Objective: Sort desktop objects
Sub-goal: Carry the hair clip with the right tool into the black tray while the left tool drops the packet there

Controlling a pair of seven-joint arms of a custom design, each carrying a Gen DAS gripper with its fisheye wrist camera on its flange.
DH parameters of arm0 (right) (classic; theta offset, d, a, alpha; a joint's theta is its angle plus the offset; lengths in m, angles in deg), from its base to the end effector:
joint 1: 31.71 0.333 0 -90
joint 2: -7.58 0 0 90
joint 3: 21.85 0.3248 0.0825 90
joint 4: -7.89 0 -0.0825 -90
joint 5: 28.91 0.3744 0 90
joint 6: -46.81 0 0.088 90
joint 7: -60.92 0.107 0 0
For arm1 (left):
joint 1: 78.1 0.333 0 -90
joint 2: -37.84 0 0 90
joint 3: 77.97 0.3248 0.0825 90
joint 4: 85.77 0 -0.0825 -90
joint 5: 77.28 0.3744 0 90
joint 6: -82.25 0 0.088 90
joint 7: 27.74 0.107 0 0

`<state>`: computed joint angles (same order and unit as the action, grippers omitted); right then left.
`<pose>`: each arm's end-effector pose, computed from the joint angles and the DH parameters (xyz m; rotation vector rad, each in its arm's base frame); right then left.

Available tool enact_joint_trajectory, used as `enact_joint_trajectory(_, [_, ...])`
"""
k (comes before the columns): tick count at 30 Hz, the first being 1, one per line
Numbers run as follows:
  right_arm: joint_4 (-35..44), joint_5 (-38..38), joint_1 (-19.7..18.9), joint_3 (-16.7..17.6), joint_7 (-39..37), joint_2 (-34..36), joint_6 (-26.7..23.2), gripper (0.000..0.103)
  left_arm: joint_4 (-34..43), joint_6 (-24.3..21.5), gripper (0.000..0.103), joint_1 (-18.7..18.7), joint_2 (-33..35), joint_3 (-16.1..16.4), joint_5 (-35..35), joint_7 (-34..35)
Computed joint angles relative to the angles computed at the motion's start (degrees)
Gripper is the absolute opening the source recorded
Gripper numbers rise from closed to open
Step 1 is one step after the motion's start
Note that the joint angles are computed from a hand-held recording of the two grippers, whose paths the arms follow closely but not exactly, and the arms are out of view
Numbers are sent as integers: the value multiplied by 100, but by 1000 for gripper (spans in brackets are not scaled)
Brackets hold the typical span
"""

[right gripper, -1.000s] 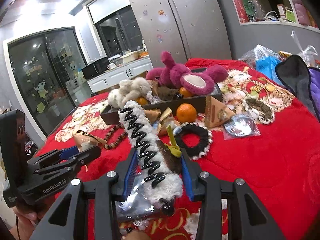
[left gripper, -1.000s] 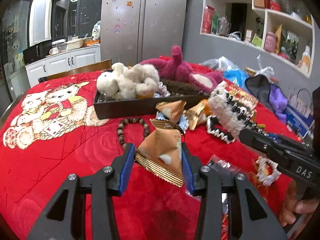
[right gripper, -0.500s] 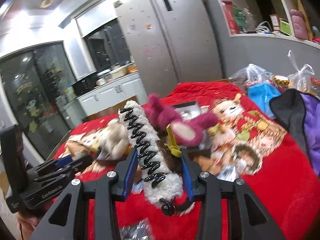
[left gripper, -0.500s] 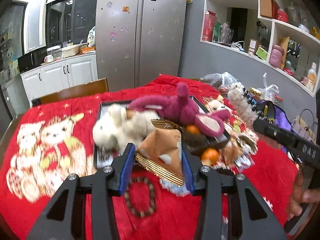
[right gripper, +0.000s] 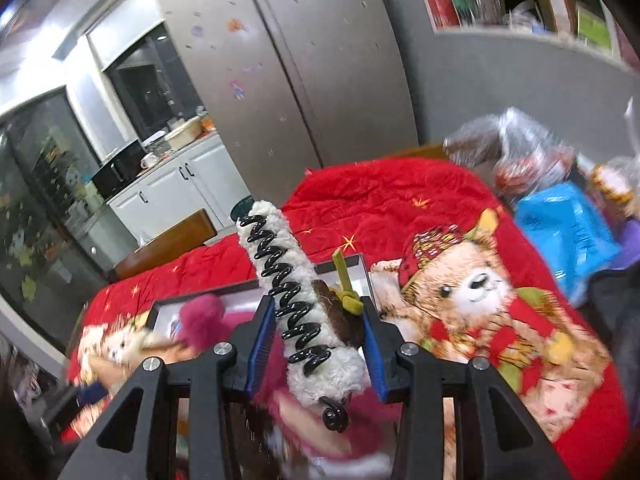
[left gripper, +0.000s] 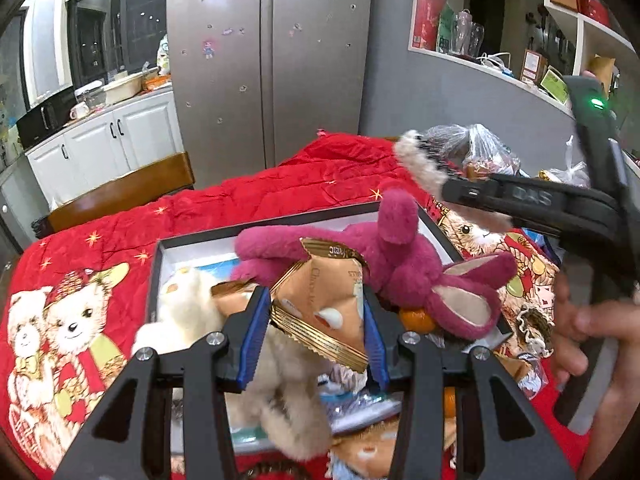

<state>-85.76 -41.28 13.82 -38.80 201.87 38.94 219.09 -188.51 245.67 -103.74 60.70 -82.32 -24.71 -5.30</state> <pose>0.6103 0.4001 0.4217 -1.5665 1.6960 -0.3907 0.5686 -0.3705 0.4036 -1.6791 1.9135 -0.8578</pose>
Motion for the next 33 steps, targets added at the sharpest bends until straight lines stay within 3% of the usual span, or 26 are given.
enact_joint_trajectory(2, [443, 333, -485, 530, -351, 287, -180, 41, -65, 407, 45, 103, 76, 12, -51, -65])
enact_joint_trajectory(4, [745, 544, -708, 787, -592, 515, -285, 41, 37, 216, 45, 331, 214, -292, -696, 675])
enact_joint_trajectory(6, [820, 691, -753, 833, -675, 652, -167, 42, 45, 173, 45, 82, 211, -27, -450, 558])
enact_joint_trajectory(8, [1142, 960, -936, 1022, -835, 866, -505, 42, 31, 77, 45, 3, 221, 5, -387, 674])
enact_joint_trajectory(10, [1324, 1014, -908, 984, -847, 1012, -752, 42, 13, -2, 45, -102, 205, 85, -247, 592])
enact_joint_trajectory(13, [1568, 1077, -983, 1123, -998, 1180, -1149, 42, -89, 206, 45, 124, 206, -155, -569, 941])
enact_joint_trajectory(17, [1617, 1007, -911, 1039, -940, 1218, -1225, 42, -44, 157, 45, -68, 232, 26, -499, 856])
enact_joint_trajectory(25, [1555, 929, -920, 1058, -918, 1181, -1150, 42, -76, 221, 47, -81, 205, 46, -493, 899])
enact_joint_trajectory(27, [1542, 966, -946, 1085, -928, 1171, -1110, 42, -81, 209, 56, -68, 192, 16, -514, 955])
enact_joint_trajectory(28, [1551, 992, -974, 1118, -964, 1173, -1110, 42, -79, 197, 68, -73, 180, 13, -509, 970])
enact_joint_trajectory(29, [1544, 1030, -1004, 1154, -994, 1169, -1079, 45, -81, 182, 77, -109, 156, 41, -455, 939])
enact_joint_trajectory(31, [1429, 1150, -1079, 1248, -1043, 1125, -848, 58, -114, 251, 81, -246, 80, 200, -136, 680])
enact_joint_trajectory(33, [1333, 1305, -1158, 1355, -1163, 1073, -617, 80, -127, 191, 87, -411, -14, 366, 347, 310])
